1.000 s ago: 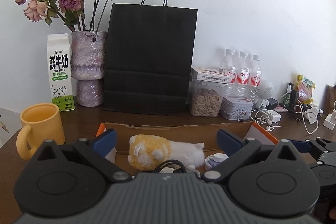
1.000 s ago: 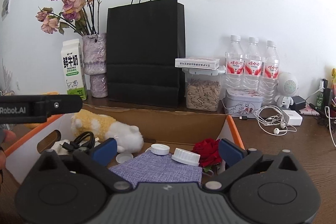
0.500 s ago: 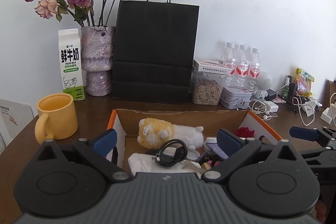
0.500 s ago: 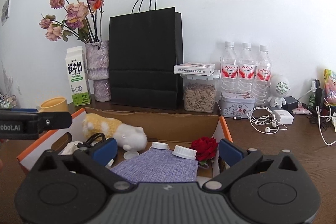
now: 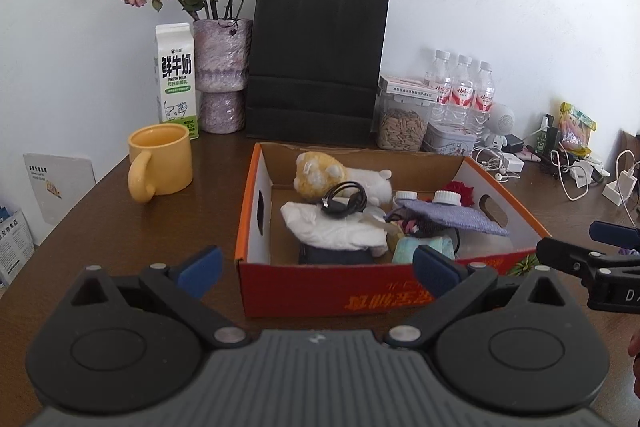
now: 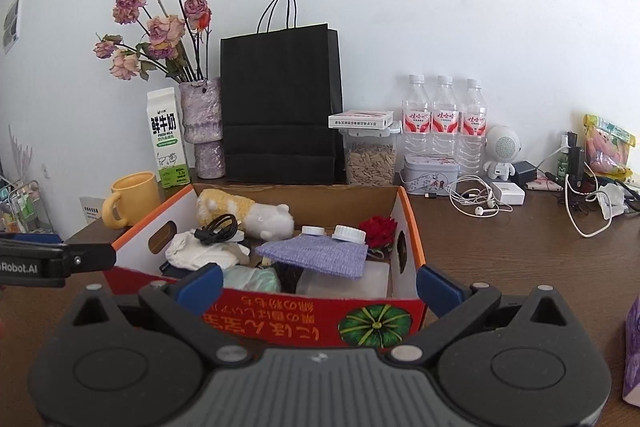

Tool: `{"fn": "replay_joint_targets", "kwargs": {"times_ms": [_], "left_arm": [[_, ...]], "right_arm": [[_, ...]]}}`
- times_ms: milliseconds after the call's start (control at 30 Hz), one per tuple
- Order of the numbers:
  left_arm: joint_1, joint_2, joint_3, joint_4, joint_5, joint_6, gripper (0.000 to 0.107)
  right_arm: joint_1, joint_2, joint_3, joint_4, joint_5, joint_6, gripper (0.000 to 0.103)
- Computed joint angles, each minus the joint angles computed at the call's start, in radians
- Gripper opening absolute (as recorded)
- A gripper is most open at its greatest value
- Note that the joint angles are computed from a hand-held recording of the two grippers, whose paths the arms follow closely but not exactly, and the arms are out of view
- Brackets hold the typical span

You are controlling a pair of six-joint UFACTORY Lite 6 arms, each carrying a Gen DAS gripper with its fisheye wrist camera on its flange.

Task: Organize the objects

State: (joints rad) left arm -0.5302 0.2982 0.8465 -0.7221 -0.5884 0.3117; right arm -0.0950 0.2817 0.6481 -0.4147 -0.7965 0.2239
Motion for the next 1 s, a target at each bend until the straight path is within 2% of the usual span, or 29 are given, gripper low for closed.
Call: {"fn": "replay_joint_targets", "kwargs": {"times_ms": [200, 433, 1000], "left_arm": [[-0.078, -0.106, -0.154, -0.089, -0.03, 0.014, 0.103], [-0.142, -0.164, -0.251, -0.149, -0.05, 0.006, 0.103], [-0.179, -0.201, -0.29, -0.19, -0.057, 0.015, 0.103]], "right_arm": [[-0.012, -0.113, -0.154, -0.009, -0.009, -0.005, 0.103], [-0.006, -0.198, -0.273, -0.002, -0.013, -0.019, 0.103], [0.013, -0.251, -0.33, 0.016, -0.009, -0.028, 0.103]]}}
